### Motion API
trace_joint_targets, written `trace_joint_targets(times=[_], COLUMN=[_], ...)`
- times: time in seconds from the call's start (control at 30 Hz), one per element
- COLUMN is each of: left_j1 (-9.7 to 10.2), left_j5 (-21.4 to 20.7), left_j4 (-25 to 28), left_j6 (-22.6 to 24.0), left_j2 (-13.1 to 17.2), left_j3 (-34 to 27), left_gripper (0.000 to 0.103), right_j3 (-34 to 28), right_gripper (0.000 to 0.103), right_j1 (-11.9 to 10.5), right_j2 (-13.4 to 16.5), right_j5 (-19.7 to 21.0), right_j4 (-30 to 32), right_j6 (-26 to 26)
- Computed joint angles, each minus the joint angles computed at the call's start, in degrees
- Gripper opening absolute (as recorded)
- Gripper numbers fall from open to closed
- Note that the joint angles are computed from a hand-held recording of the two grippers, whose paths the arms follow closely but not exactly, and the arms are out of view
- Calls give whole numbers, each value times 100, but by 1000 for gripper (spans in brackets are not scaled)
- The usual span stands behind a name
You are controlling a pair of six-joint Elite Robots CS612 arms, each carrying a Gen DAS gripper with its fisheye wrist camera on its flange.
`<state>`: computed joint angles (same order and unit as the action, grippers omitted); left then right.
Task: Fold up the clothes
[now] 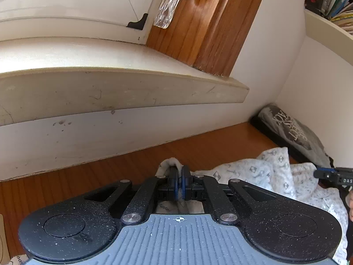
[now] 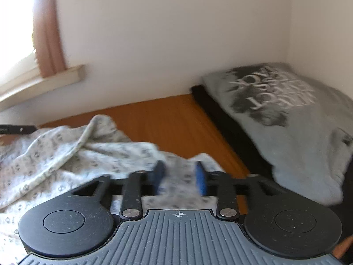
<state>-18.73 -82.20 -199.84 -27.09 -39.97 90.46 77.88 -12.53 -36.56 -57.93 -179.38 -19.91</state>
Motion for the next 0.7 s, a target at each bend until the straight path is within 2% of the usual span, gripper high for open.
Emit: trace_joint_targets(times=[0.17,0.23,0.3,0.37,0.4,0.43,0.57,0.7], left_j1=[-3,-3,0,1,3,4,3,11], left_j5=[-6,11,10,8,4,0,12,-6], left_j4=[17,37,39,36,39,49,67,81], left_j6=[-5,-30,-44,-42,-45,-47,-60,-54], left_j2=[-9,-8,-4,3,8,5,-8,-10], left_j3=[5,-1,-4,-9,-13,-10,6,7], left_gripper=[3,3,3,3,3,3,3,4], right_j3=[62,68,27,-9,5,16,-41,-166], right_gripper=[58,58,58,57,52,42,42,42], right_j1=[-73,-111,-183,-199,-156,-114,105,314], right_j2=[-6,13,42,77,73,65,61,121], right_j5=[2,234,684,858,734,627,505,548], right_j4=[-100,-205,-188,-290,-365,-403,-191,-85], right_j6=[358,566,916,1218,1096,942,308,-12])
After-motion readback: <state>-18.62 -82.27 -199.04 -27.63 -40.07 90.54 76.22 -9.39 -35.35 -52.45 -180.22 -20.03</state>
